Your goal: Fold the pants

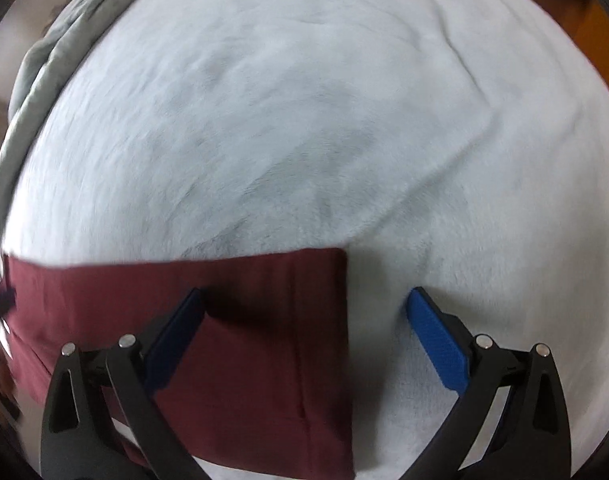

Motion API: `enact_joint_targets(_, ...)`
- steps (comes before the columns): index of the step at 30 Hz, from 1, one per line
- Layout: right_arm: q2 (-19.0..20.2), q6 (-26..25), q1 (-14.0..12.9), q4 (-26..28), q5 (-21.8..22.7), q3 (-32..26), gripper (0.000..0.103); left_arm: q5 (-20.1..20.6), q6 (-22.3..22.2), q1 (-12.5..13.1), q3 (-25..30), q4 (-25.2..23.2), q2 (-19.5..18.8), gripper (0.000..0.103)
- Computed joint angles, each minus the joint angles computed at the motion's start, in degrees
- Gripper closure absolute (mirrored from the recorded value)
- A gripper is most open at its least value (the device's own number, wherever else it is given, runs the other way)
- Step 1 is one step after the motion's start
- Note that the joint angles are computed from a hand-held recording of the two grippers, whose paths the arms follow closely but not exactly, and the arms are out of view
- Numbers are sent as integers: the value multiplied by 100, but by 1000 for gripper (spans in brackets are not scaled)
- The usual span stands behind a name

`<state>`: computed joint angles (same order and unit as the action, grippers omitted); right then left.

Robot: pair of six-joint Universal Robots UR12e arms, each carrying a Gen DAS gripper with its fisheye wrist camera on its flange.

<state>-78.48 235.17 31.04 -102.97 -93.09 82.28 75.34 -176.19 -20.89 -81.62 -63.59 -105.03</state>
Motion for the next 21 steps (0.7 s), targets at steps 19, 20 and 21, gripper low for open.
enact_joint_targets(19,-480,-1331,155,-1612,53,130,83,-2291,3583,-295,1990,-3179,-1390,4)
enact_joint_targets(20,-503,-1341,156,-1654,83,146,83,-2317,3744,-313,2189,-3543,-1512,4)
enact_joint_targets(21,-520,-1345,167,-1709,65,152,83,-2285,3815,-333,2296,-3752,-1584,4)
